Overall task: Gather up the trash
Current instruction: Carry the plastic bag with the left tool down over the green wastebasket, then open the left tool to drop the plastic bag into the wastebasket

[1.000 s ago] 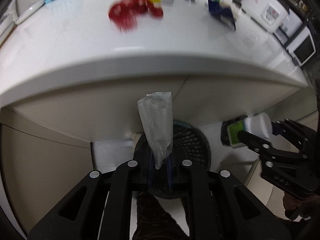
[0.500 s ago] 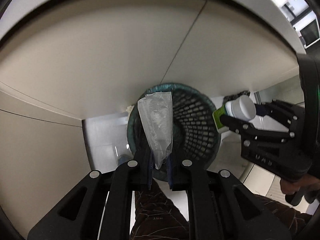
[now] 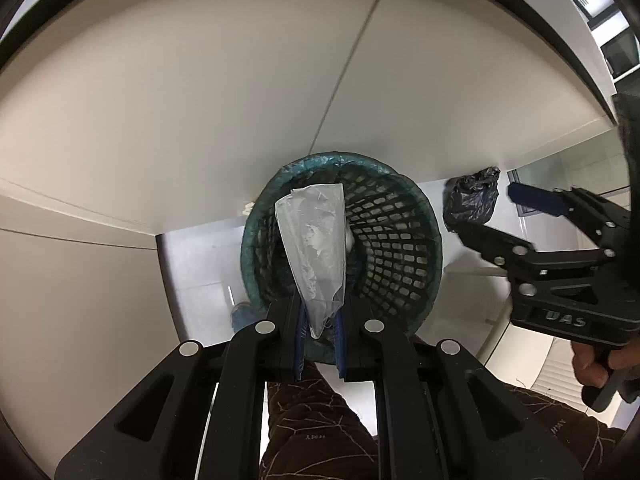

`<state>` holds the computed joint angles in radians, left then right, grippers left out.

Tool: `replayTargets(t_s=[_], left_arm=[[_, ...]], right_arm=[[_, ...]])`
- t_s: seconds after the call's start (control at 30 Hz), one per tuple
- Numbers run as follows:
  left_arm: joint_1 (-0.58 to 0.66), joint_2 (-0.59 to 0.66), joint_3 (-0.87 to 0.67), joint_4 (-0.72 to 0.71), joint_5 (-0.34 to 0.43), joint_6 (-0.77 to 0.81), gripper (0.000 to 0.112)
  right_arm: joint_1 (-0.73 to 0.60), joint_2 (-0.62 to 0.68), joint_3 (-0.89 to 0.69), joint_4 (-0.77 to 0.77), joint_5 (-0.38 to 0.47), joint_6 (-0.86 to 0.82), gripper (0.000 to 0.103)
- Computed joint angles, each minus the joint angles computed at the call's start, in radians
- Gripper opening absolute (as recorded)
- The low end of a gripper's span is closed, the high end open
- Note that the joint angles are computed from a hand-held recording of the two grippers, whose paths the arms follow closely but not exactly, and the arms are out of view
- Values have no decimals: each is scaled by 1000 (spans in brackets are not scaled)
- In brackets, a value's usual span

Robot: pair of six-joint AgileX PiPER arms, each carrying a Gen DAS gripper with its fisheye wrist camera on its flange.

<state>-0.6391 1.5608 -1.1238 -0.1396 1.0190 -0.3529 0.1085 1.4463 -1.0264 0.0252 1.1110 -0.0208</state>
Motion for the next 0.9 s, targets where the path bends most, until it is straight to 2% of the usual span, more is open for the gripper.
replayTargets(t_s=[0.37,0.53,0.83,0.9], left_arm=[[-57,128,-11,-45,-79,-2,10],[-82,181,-45,-50,-76,-34,12],[-102,207,-71,-35,-88,-119,31],[-105,206,-73,-33,-91,-128,41]], right_arm=[[-159,-58,-34,-18,68,-105,83],[-232,-64,-46,-9,78,-176,86],[-300,-53,-79,8,97,-253,86],[-311,-55,-84,9,101,-263,86]])
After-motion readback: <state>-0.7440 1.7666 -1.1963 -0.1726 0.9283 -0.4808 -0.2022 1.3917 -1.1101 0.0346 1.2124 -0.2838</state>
